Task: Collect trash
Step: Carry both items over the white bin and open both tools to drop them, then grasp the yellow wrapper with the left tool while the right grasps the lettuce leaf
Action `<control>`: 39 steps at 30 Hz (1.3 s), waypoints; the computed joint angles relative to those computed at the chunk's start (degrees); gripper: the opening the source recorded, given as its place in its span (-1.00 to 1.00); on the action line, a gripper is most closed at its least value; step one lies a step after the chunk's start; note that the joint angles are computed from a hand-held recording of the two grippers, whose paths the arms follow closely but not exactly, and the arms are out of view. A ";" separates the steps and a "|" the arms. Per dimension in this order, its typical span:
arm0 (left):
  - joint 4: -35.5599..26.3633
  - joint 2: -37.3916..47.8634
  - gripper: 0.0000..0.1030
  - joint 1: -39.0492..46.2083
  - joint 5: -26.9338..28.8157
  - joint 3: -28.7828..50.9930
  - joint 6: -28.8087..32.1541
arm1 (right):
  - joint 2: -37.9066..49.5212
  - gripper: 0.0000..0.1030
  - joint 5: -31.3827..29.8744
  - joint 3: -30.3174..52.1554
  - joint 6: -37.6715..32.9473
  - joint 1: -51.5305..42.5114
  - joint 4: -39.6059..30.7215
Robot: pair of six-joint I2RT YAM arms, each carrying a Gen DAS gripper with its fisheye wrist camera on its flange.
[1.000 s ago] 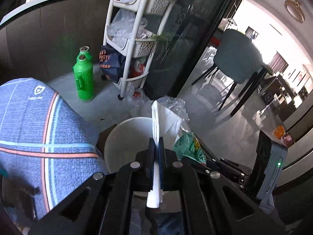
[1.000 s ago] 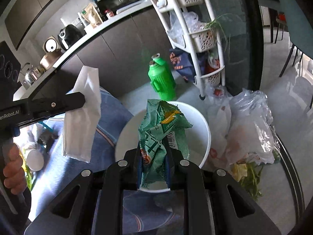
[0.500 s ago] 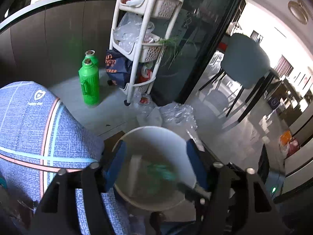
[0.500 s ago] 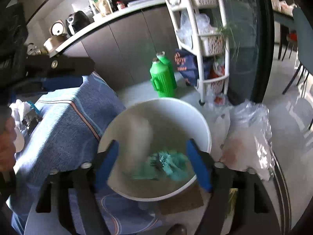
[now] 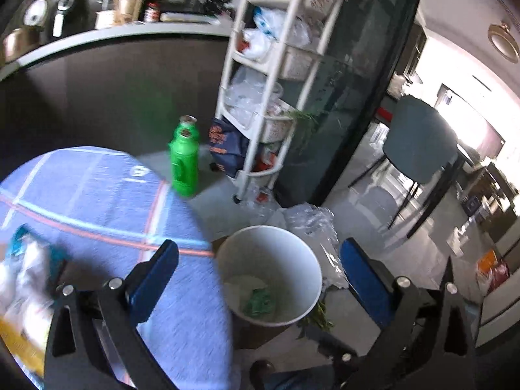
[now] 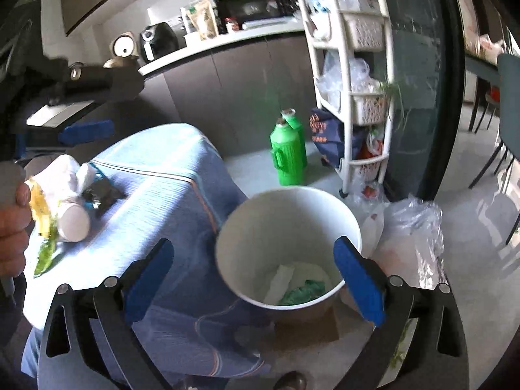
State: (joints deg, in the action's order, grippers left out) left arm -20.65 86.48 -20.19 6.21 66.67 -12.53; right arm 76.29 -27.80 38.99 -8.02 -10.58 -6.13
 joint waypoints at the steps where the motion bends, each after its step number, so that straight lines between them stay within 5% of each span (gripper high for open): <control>1: -0.71 -1.91 0.93 0.40 -0.66 -0.94 -0.20 | -2.73 0.83 -0.12 -0.23 0.21 0.61 -1.97; 10: -12.68 -29.66 0.93 11.37 -2.58 -13.95 0.01 | -23.39 0.83 4.18 -2.56 5.36 10.87 -12.86; 15: -21.49 -40.52 0.93 28.13 4.47 -18.39 5.42 | -29.38 0.84 10.23 -3.73 10.69 20.19 -12.61; 19: -26.82 -44.75 0.93 46.06 14.66 -20.48 16.63 | -29.61 0.83 11.17 -3.08 12.39 27.84 -13.49; 23: -31.88 -42.12 0.93 65.55 28.23 -21.06 30.11 | -25.73 0.83 18.84 -1.29 12.46 37.47 -13.33; 29: -33.76 -37.78 0.93 73.97 33.63 -21.72 37.89 | -16.16 0.83 21.23 3.24 16.65 46.10 -14.11; 39: -34.22 -30.14 0.85 79.56 39.50 -19.96 43.86 | -3.64 0.31 25.04 9.84 16.62 54.20 -11.67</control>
State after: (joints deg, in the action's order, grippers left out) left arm -54.87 56.33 59.37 45.71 46.71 31.34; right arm 72.65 -2.76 48.82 8.61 43.62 -17.80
